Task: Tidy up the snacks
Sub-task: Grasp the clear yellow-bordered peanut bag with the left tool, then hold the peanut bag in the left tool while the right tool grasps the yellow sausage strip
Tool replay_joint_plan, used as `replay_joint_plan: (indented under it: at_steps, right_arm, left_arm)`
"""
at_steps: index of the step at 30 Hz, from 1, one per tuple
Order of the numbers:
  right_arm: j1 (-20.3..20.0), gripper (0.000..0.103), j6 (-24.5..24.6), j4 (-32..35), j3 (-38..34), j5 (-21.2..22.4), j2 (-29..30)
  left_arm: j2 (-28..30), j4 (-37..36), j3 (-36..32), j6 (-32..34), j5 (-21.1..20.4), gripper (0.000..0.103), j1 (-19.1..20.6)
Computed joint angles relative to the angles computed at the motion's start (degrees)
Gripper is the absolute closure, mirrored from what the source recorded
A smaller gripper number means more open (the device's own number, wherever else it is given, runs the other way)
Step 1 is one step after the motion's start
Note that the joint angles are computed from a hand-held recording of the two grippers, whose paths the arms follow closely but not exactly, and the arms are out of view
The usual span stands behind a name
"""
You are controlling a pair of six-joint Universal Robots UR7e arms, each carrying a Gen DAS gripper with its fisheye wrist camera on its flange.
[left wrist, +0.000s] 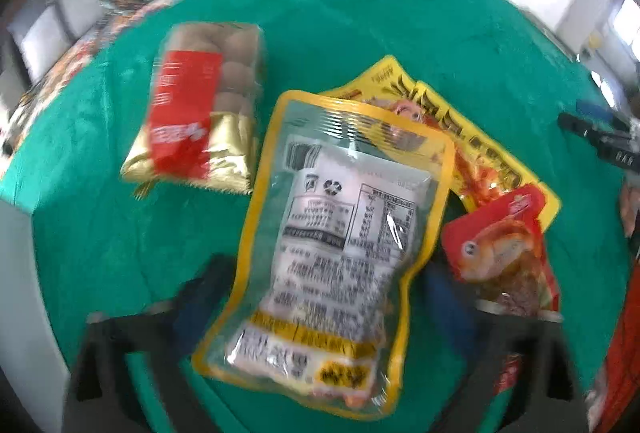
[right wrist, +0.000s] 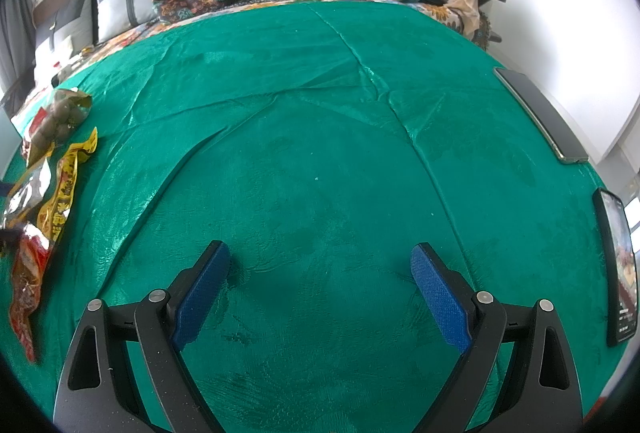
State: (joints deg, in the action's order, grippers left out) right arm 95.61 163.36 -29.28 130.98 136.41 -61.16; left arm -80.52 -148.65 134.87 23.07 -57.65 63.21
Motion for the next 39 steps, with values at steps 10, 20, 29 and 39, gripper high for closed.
replay_joint_plan:
  at_steps: [10,20,29,39]
  right_arm:
    - [0.18,0.009,0.17,0.01,-0.17,0.16,0.26]
    - [0.17,0.009,0.19,-0.04,-0.18,0.16,0.31]
    - [0.17,0.009,0.20,-0.06,-0.17,0.16,0.31]
    - [0.11,0.009,0.16,-0.10,-0.13,0.14,0.26]
  left_arm:
    - [-26.29,7.28,17.01,-30.05,11.37,0.038,-6.39]
    - [-18.50,-21.21,23.48,-24.38,17.29,0.000,-3.08]
    - [-17.71,-22.71,23.23,-23.52,17.08,0.000,-2.57]
    - [-17.69,-22.75,23.30,-23.59,17.09,0.000,-2.61]
